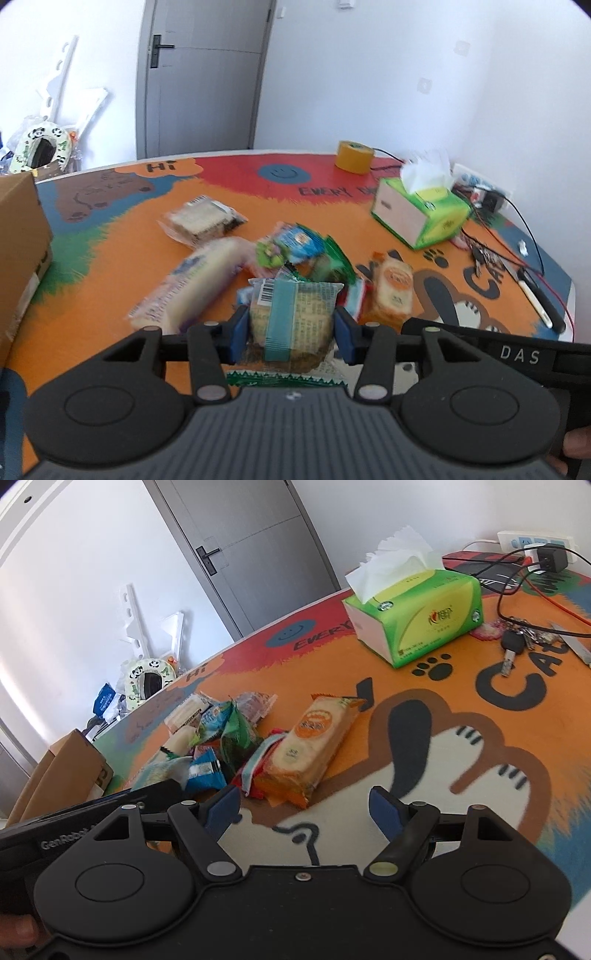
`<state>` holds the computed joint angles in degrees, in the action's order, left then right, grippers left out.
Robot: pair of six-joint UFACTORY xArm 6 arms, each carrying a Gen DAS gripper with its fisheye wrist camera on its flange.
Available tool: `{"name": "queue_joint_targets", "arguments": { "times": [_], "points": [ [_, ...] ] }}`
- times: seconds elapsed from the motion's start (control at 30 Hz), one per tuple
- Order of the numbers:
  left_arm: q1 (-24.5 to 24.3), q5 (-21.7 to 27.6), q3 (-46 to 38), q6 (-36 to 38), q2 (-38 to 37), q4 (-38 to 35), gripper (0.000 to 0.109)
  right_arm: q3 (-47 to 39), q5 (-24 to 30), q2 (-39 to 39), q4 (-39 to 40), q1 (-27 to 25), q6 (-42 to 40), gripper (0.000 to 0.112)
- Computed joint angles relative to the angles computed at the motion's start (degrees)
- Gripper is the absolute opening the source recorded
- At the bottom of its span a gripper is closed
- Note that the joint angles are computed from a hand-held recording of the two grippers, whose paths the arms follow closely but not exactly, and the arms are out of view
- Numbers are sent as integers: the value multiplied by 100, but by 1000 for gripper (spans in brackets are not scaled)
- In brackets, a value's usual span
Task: Organize snacks
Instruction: 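Grasp the cracker pack with the left gripper while the right gripper grasps the rice cake packet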
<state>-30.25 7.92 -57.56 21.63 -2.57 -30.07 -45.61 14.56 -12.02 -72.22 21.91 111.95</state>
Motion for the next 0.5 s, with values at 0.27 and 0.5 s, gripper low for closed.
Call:
{"name": "queue_joint_targets", "arguments": {
  "times": [0.27,0.5],
  "points": [
    [218,-10,-236,131,94,-316,47,-510,72,502,306,-20,-376,76],
    [368,88,-520,231,296,-482,47,-830,376,781,672,4,-697,74]
  ]
}}
